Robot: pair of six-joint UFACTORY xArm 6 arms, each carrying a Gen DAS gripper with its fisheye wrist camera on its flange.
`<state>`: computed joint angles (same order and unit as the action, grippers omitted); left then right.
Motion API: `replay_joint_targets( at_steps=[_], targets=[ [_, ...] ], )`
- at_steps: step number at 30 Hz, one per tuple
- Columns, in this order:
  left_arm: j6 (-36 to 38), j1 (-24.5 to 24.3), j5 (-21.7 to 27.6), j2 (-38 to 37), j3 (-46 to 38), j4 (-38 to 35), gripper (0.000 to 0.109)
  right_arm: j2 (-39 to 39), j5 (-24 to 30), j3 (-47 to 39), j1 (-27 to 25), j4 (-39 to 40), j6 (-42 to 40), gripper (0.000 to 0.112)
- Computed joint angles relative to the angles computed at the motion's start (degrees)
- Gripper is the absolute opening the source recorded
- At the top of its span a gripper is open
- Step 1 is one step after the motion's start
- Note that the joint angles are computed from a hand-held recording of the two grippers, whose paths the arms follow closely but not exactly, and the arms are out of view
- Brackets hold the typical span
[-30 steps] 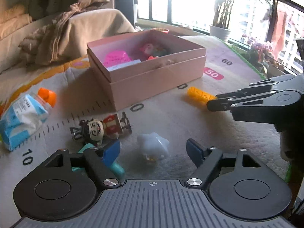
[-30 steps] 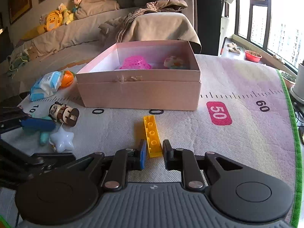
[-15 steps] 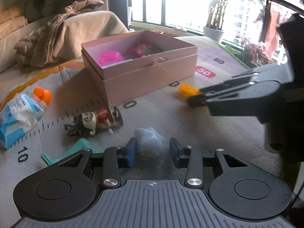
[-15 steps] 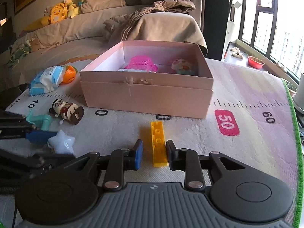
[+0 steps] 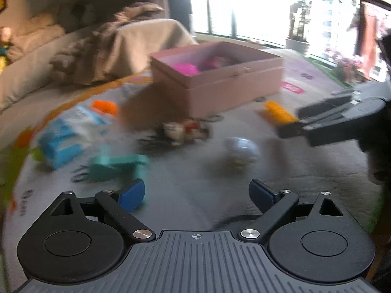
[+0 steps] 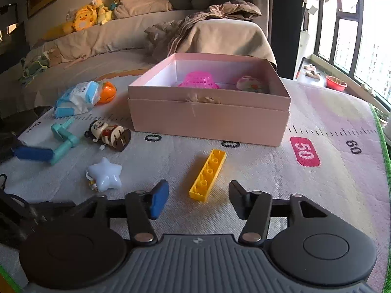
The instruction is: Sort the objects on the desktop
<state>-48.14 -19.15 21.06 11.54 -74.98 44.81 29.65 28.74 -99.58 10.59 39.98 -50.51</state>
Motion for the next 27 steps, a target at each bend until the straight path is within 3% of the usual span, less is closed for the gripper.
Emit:
replay_joint_targets(
  at_steps=[3,5,8,13,15,18,20,24,27],
  targets=[
    [-4.46,1.87,0.31,-0.63,-0.81,3.32,0.097,0.19,-0.84,0.16,0.3,-0.21,0.16,0.061],
    [-11.64,3.37,1.44,-0.57,-2.62,9.04,0.101,0.03,-1.69,0.73,0.62,-0.13,0.01,0.065],
    [-22.11,5.07,8.58,2.57,-8.75,16.63,0.102,-0.3,-3.15,1.69,1.07,0.02,-0.87,0.07],
    [-27.52,8.67,20.99,12.83,-23.13,14.5,0.102,-0.33,-3.63,1.83,0.93,-0.5,0.77,0.073],
    [-26.95,10.2,23.0,15.57,-26.72,11.32,0.102,-0.44,-4.11,2.12,0.93,0.08,0.51,0.073],
    [-21.17,13.09,14.82,16.46,-26.61,0.3,0.102,-0.31,-3.6,1.84,0.85,0.51,0.28,0.075],
    [-12.43,13.53,9.77,17.11,-26.46,-6.78,0.102,0.03,-2.96,1.28,0.84,-0.34,1.03,0.075],
    [0.55,11.54,4.14,18.9,-26.52,-13.43,0.102,-0.18,-3.09,1.6,0.96,-0.16,0.54,0.077],
    [12.81,10.21,-1.25,18.72,-24.51,-23.82,0.102,-0.26,-3.19,1.73,0.97,-0.38,0.98,0.077]
  ],
)
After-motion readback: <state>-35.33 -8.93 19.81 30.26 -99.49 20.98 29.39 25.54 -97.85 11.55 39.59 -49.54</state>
